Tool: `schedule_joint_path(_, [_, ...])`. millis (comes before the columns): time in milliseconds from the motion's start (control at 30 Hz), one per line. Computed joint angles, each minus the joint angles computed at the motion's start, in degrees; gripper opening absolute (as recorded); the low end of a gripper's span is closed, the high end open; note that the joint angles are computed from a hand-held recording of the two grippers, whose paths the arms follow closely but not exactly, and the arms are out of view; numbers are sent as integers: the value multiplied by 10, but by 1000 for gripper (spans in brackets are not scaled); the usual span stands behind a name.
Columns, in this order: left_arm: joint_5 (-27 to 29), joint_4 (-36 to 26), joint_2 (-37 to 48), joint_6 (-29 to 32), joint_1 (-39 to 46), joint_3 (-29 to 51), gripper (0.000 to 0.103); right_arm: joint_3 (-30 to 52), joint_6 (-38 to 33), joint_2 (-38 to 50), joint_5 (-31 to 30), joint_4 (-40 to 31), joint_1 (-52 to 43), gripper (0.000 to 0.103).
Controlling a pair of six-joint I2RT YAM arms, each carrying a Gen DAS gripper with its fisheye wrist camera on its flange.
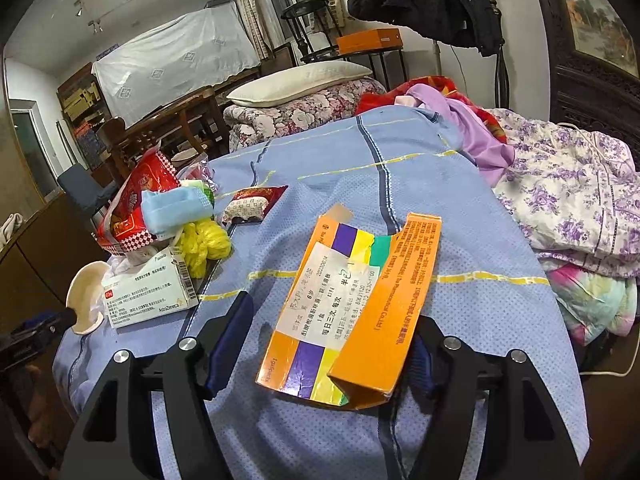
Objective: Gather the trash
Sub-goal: 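Grasp the white painted paper cup with the left tool while the right tool holds the box, then carry the cup and box to the red wastebasket and release both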
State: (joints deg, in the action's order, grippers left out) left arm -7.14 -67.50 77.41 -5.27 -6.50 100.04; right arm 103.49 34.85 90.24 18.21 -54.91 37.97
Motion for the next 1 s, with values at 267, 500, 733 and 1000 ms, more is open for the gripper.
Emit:
schedule_joint_path(267, [33,0,61,30,23,36,97,-12,-3,-8,-13,13,-6,71])
schedule_joint_path(500, [119,12,58,11,71,20,79,-16,-11,-8,-13,19,-7,73])
schedule_joint_path(733, [83,58,-25,-26,41,-36,79,-5,-13,0,12,6,1,54])
schedule_joint_path(1000, [79,12,-78,-53,6,13,79,-11,-1,-35,24,10,23,53])
